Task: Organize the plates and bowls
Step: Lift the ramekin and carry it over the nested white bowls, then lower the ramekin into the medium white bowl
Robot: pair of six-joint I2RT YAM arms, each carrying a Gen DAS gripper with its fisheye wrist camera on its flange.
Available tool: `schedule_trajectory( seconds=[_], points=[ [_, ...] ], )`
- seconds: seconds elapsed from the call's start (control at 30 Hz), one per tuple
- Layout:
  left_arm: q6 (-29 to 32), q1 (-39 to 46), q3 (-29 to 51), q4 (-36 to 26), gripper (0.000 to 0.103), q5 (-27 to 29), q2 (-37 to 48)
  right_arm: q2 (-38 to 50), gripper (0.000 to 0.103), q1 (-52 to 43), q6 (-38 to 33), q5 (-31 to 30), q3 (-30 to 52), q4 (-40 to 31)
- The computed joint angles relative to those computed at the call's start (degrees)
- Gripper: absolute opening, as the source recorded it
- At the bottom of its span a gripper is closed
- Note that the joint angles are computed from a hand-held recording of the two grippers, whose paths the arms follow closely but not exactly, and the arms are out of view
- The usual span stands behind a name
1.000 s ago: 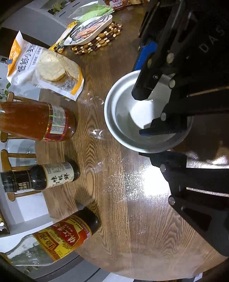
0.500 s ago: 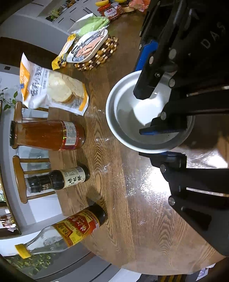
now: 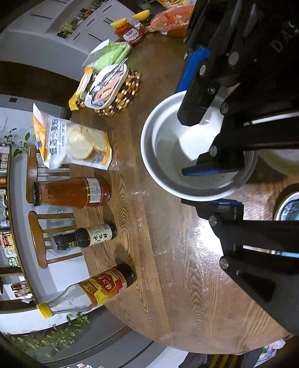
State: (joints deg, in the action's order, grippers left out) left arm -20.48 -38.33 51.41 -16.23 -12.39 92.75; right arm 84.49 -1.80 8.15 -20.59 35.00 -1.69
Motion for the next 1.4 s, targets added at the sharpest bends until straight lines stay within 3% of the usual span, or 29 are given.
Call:
schedule_trajectory(
  seconds=[0.8, 1.4],
  points=[
    [-5.1, -13.0, -7.6, -4.6, 0.017, -5.6, -11.7, -26.1, 0.023, -5.0, 1.1, -1.5, -15.2, -10.1],
    [-8.5, -18.4, -11.2, -5.7, 0.017, -5.2, -11.3, -29.1, 0.023, -6.9, 0.9, -1.9, -20.7, -12.8]
  ],
)
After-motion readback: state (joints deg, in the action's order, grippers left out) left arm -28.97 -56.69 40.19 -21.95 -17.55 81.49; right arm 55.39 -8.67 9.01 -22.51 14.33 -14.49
